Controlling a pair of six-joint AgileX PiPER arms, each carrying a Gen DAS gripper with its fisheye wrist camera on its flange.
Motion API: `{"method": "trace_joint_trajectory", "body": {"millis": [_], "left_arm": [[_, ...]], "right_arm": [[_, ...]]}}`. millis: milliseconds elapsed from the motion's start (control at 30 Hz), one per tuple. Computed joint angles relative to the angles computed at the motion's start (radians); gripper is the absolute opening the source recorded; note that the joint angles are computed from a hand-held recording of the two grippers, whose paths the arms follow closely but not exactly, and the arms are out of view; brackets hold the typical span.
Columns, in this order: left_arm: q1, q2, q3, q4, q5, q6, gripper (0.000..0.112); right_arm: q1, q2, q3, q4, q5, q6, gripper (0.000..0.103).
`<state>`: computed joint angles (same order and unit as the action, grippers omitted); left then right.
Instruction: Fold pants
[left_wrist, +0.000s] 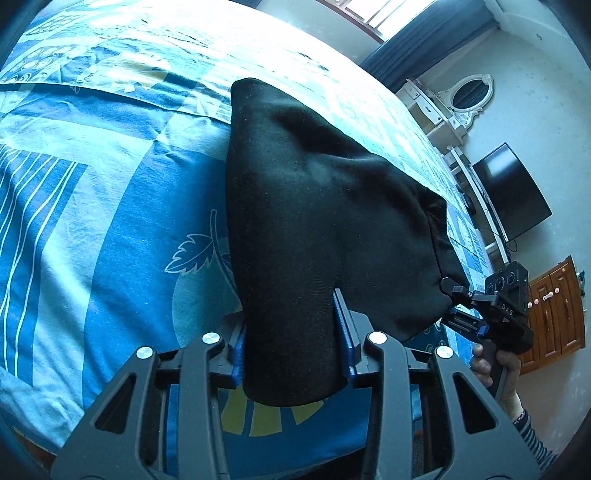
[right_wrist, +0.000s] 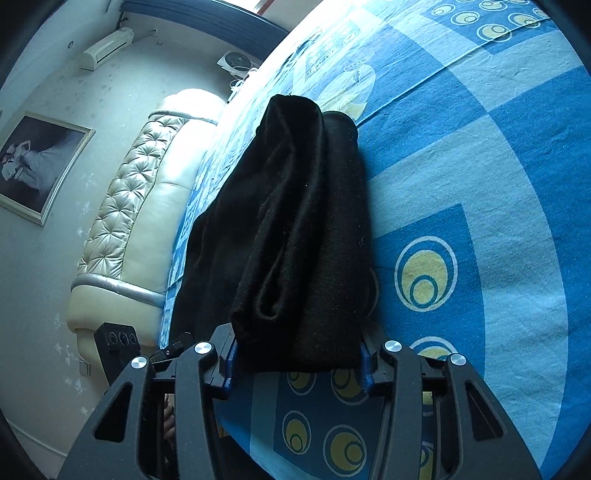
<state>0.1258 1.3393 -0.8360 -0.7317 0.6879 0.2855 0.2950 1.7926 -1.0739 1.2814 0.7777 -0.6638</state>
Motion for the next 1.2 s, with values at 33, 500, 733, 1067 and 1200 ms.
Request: {"method": "trace_joint_trajectory", "body": {"millis": [33, 500, 733, 1067, 1200], "left_arm": [[0.003, 0.002, -0.002, -0.002, 0.002, 0.004, 0.037], [-0.021, 0.046, -0.012, -0.024, -0.045, 0.026, 0.038], [-0.016, 0.036, 0.008, -0.043, -0.053, 0.057, 0.040], [0.001, 0.003, 0.065, -0.110, -0.082, 0.167, 0.071], [-0.019, 0.000, 0.072, -0.097, -0.090, 0.167, 0.083]], "right_arm": [[0.000, -0.003, 0.006, 0.002, 0.001, -0.003, 0.047], [-0.006, 0.018, 0.010, 0.032, 0.010, -0.025, 0.047], [-0.012, 0.011, 0.028, 0.050, 0.014, -0.045, 0.047], [-0.037, 0.011, 0.075, 0.155, 0.038, -0.128, 0.062], [-0.032, 0.005, 0.089, 0.217, 0.050, -0.178, 0.077]]}}
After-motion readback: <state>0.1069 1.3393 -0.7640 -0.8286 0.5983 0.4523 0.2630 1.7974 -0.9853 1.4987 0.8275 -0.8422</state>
